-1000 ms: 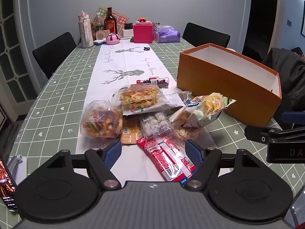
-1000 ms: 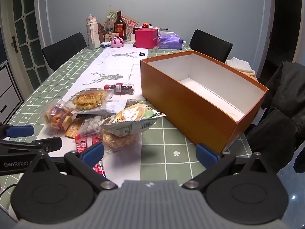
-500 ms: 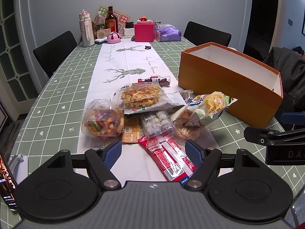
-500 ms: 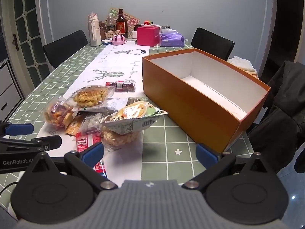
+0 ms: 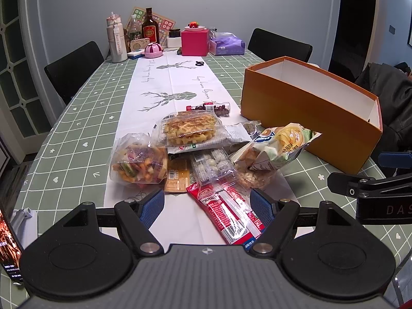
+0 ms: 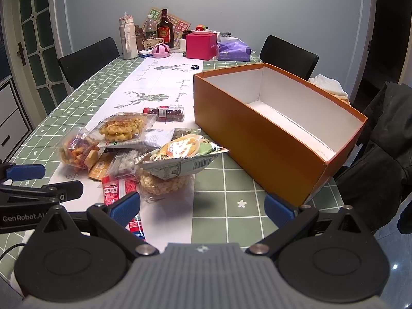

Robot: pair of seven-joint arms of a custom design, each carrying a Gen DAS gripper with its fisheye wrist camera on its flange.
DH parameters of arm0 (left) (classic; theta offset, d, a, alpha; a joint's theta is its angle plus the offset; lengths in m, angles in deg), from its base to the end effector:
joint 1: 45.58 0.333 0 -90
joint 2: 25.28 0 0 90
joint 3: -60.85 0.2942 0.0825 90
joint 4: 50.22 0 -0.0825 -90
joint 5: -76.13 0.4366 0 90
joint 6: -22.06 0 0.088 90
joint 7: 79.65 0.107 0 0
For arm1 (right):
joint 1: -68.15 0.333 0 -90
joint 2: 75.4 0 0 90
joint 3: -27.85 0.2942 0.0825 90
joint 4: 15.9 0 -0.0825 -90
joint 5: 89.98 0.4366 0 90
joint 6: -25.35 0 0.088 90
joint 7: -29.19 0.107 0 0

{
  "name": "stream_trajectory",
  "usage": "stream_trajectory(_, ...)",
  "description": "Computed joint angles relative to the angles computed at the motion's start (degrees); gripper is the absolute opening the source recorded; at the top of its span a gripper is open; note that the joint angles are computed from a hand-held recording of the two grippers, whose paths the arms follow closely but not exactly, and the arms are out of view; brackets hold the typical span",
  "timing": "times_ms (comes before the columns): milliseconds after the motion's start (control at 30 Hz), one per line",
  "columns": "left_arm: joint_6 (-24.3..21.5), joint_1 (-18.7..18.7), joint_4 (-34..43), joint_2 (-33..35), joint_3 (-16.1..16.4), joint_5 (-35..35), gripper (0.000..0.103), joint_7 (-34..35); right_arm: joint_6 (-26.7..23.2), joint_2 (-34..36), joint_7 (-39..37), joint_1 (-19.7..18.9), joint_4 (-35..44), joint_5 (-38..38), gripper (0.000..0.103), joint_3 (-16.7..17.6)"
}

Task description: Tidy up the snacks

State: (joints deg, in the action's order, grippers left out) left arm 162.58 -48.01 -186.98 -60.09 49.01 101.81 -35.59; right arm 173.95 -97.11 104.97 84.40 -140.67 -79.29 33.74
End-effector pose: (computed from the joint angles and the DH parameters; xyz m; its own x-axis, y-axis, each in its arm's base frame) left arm 0.4651 -0.1299 0.5767 0.2938 -0.9558 -0.0075 -0.6607 -0.1974 -0.7243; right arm 0.5086 0.2099 0.6050 0.4881 -0.8721 0.0340 -0.5958 -0.3614 -0.7172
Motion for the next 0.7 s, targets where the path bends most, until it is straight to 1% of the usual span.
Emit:
stream_trajectory(200,0.71,0.22,-0.46,0.16,0.2,0.11,0.089,-0.14,-0.06,0.01,0.05,0.03,0.03,-0.09,0.1,-0.02)
stream_trajectory(700,0.76,0.19,-0.76,0.11,0.18,0.09,0.089,-0.08,-0.14,-0.05,0.15,0.09,-0.08,-0.12,0.1,0.03)
